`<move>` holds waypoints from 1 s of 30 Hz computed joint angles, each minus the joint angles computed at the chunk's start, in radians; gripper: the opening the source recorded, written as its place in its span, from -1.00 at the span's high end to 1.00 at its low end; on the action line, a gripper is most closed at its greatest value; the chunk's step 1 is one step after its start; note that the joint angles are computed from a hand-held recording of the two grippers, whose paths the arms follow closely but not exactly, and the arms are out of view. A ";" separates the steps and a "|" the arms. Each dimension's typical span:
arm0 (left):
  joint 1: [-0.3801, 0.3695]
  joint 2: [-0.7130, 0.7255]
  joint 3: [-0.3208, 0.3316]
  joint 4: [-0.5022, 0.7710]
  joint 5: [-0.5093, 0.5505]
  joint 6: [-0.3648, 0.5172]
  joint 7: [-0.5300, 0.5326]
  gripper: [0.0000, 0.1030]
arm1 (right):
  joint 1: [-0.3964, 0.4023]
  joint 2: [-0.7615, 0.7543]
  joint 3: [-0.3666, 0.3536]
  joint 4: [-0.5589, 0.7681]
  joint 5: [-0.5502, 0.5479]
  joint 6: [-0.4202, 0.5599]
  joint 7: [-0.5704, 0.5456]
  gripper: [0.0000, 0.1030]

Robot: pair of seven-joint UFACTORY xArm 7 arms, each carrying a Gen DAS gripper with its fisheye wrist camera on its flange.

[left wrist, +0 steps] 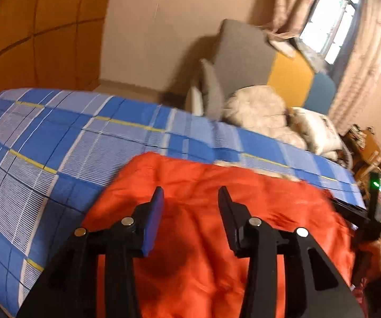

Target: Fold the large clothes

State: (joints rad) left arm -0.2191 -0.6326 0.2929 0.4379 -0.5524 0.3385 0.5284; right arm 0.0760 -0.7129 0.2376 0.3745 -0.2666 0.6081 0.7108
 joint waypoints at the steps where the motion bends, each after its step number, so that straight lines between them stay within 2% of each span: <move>1: 0.003 -0.025 -0.010 -0.009 0.002 0.015 -0.007 0.20 | 0.001 -0.019 0.002 0.000 -0.002 0.010 0.001 -0.16; 6: -0.016 -0.163 -0.099 -0.087 0.032 0.058 -0.068 0.20 | 0.058 -0.168 0.001 -0.010 0.028 0.082 -0.028 -0.16; 8: -0.050 -0.199 -0.128 -0.114 0.044 0.057 -0.093 0.20 | 0.096 -0.240 -0.008 -0.023 0.064 0.106 -0.037 -0.28; 10: -0.075 -0.209 -0.153 -0.131 0.059 0.050 -0.126 0.20 | 0.156 -0.333 -0.004 -0.047 0.110 0.128 -0.045 -0.31; 14: -0.121 -0.174 -0.182 -0.141 0.082 0.026 -0.196 0.20 | 0.238 -0.422 0.044 -0.069 0.174 0.180 -0.031 -0.31; 20: -0.149 -0.069 -0.185 -0.136 0.118 -0.036 -0.261 0.21 | 0.287 -0.411 0.096 -0.077 0.201 0.202 0.004 -0.31; 30: -0.196 0.032 -0.153 -0.148 0.148 -0.151 -0.278 0.21 | 0.269 -0.302 0.112 -0.109 0.144 0.169 0.058 -0.33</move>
